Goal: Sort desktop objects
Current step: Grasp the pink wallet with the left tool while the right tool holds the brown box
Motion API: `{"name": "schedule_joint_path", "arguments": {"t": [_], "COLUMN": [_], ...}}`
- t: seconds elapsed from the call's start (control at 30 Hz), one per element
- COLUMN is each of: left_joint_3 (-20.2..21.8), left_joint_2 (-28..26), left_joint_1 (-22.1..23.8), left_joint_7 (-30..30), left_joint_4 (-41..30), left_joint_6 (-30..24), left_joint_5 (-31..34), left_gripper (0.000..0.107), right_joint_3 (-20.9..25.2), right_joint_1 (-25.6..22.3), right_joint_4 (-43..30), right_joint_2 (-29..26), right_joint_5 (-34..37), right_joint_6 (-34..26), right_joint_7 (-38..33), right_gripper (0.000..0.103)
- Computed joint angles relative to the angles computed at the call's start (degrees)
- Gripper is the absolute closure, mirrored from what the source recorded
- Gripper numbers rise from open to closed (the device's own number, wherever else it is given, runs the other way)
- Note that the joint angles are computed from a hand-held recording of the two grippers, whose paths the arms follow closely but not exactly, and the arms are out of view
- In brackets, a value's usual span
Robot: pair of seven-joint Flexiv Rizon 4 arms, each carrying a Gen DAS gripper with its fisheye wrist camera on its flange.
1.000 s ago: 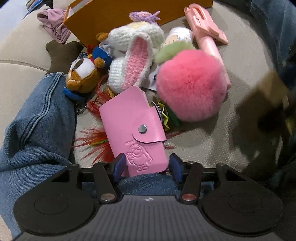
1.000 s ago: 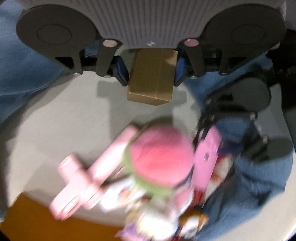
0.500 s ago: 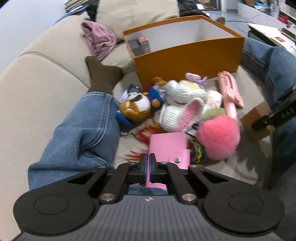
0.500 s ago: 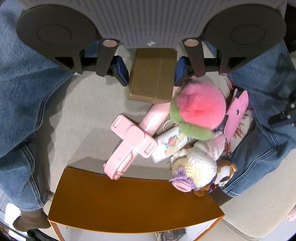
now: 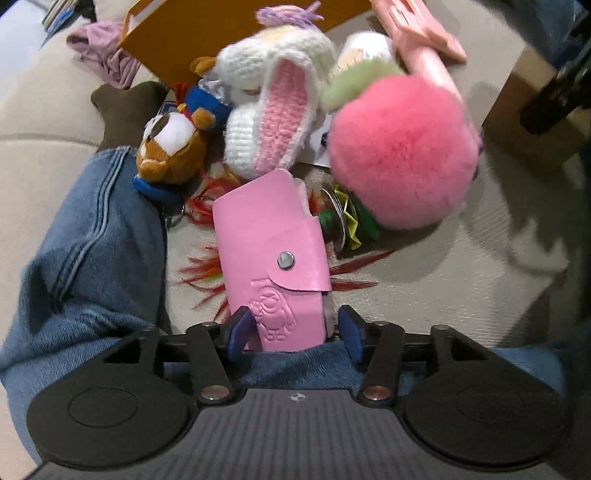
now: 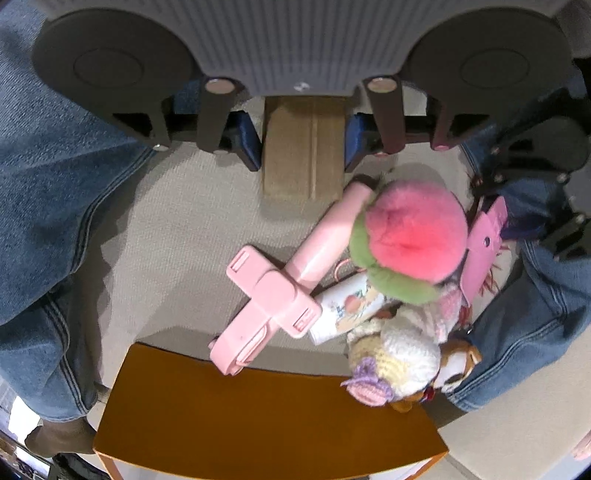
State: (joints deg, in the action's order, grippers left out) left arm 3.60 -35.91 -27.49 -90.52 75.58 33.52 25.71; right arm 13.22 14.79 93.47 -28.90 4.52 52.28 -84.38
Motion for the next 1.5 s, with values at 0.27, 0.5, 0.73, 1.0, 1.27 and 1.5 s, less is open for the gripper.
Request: {"name": "schedule_joint_path", "arguments": {"t": [0.27, 0.5, 0.73, 1.0, 1.27, 1.5], "left_joint_3": [-1.5, -1.8, -2.7, -1.5, -1.2, -1.8], "left_joint_2": [5.4, 10.2, 11.1, 5.6, 5.7, 6.8], "left_joint_1": [3.8, 7.0, 9.9, 10.5, 9.8, 10.2], "left_joint_7": [-0.1, -3.5, -1.4, -3.5, -3.0, -2.5], "left_joint_4": [6.5, 10.6, 8.8, 6.1, 7.6, 10.1], "left_joint_6": [5.3, 14.0, 16.9, 20.3, 16.1, 14.4], "left_joint_5": [-5.2, -8.3, -13.5, -16.0, -15.5, -16.0], "left_gripper": [0.075, 0.086, 0.09, 0.088, 0.078, 0.077], "right_joint_3": [0.5, 1.3, 1.1, 1.4, 1.1, 0.9], "right_joint_1": [-0.7, -1.5, -1.7, -2.2, -1.8, -1.7], "right_joint_4": [-0.1, -0.8, -1.0, -1.4, -1.4, -1.1], "right_joint_2": [-0.4, -0.6, -0.7, -0.8, -0.8, -0.3], "right_joint_5": [1.0, 2.8, 3.7, 4.8, 4.4, 3.9], "right_joint_6": [0.5, 0.1, -0.1, -0.2, -0.6, -1.3], "right_joint_7": [-1.7, -5.1, -5.5, -5.8, -6.4, -6.5], "right_gripper": [0.052, 0.052, 0.052, 0.052, 0.051, 0.051]}}
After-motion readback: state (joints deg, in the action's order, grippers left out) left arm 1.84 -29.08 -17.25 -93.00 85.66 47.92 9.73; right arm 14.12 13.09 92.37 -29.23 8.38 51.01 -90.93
